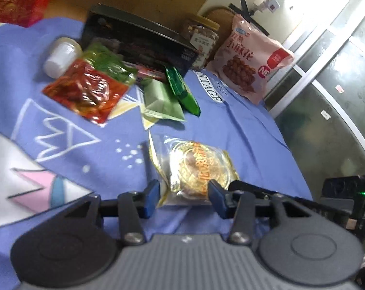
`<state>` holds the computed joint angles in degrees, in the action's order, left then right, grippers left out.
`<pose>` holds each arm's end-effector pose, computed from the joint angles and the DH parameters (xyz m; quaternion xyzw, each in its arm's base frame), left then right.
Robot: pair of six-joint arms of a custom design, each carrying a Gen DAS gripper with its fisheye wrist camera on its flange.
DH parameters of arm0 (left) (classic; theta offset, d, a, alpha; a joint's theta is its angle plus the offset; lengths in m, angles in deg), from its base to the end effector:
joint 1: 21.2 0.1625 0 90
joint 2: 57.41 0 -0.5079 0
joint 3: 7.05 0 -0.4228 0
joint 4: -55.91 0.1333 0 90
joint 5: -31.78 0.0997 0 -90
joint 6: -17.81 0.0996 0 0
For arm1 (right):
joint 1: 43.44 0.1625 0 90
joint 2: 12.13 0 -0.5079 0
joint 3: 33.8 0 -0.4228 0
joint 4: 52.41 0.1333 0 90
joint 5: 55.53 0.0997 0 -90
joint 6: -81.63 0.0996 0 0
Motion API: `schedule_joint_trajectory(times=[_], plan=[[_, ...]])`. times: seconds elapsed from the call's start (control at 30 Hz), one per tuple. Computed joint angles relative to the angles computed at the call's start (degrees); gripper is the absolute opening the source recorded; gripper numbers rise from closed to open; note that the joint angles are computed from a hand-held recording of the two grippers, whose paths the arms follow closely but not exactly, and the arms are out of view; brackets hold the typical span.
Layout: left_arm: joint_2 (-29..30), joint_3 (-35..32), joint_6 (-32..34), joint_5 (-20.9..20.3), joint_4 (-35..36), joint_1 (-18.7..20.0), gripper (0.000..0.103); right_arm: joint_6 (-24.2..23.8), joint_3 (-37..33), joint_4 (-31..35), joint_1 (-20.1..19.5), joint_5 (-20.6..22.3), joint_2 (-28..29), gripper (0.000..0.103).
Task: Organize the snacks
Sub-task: 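Grasp the clear bag with the round pastry using both tools, then carry the pastry bag into the black tin box and release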
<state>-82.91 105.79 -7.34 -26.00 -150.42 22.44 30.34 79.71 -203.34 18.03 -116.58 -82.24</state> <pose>-0.3100 -0.5532 -0.0666 0.1029 0.9270 -0.3521 0.0775 -0.1277 -0.6150 0.2965 -0.2262 0.9306 -0.2717 0.0948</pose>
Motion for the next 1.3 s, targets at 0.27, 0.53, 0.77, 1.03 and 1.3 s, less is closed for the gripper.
schedule_joint_trajectory(times=[0.27,0.53,0.77,1.03,1.3], plan=[[-0.36,-3.01,0.41,1.62,2.13,1.8,0.049,-0.94,2.98,-7.93,-0.05,-1.88,-0.68,0.044],[-0.3,-1.21,-0.35,-2.16,-0.7,1.59,0.029,-1.58,3.51,-3.14,0.41,-1.6,-1.17,0.021],[-1.96,-4.38,6.86,2.2,-4.51,1.18,0.029,0.37,0.2,-5.74,4.66,2.31,1.24,0.021],[-0.94,-18.61,15.3,3.59,-0.95,5.7,0.029,8.15,-12.99,-14.08,12.86,0.6,11.69,0.021],[3.21,-28.78,17.21,9.19,8.73,8.36,0.035,10.83,-20.67,-21.12,16.22,-8.48,19.4,0.035]])
